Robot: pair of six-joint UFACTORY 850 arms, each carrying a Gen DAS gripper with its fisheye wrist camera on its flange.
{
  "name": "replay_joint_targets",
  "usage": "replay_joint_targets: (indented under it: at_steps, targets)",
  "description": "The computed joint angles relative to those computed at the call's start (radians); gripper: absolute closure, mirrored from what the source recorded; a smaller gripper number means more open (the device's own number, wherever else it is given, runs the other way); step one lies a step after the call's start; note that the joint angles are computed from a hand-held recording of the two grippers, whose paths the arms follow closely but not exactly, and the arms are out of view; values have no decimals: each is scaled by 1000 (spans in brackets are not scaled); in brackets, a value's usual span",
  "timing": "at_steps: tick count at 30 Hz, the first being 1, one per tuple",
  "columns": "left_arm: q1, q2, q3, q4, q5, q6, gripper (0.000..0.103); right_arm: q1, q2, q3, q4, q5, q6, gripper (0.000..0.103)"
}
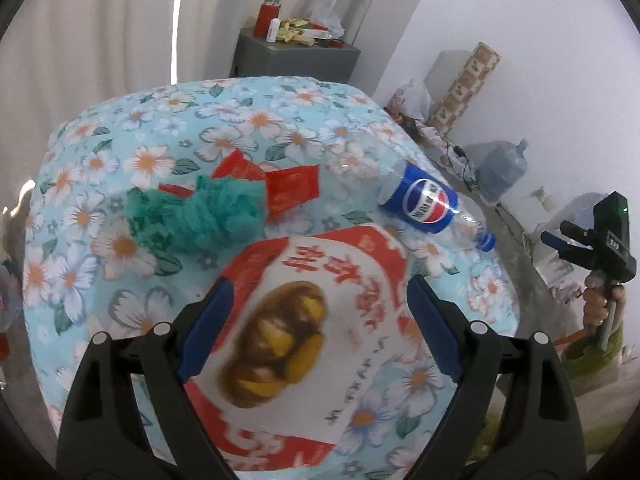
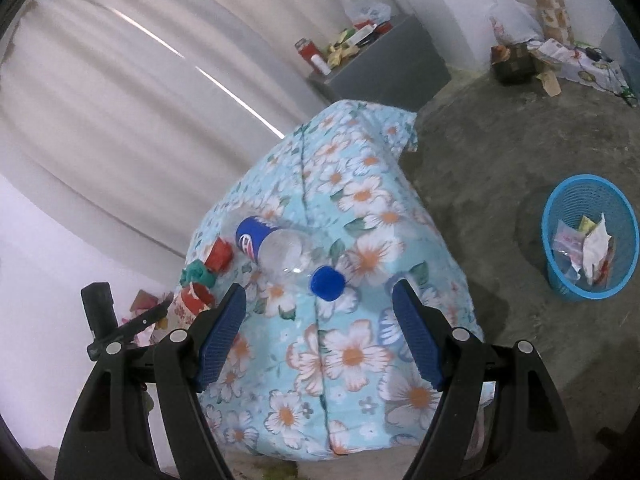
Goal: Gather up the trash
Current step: 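Grasp the red-and-white snack bag with the left tool, then grasp the clear Pepsi bottle around its label with the right tool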
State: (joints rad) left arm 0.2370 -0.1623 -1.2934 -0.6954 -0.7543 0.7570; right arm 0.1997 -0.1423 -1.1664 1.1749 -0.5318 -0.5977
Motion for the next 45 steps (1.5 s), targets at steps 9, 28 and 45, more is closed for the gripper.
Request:
replay_joint_targets:
  at_steps: [9, 28, 45]
  targets:
    - [-26, -27, 17, 142, 30, 17, 19, 41, -21, -37, -55, -1, 51, 29]
    - [45, 88, 82, -4, 64, 80, 82, 52, -28, -39, -16, -28, 31, 29]
    - [369, 209, 210, -680, -356, 187, 82, 41, -35, -23, 98, -84, -71, 29]
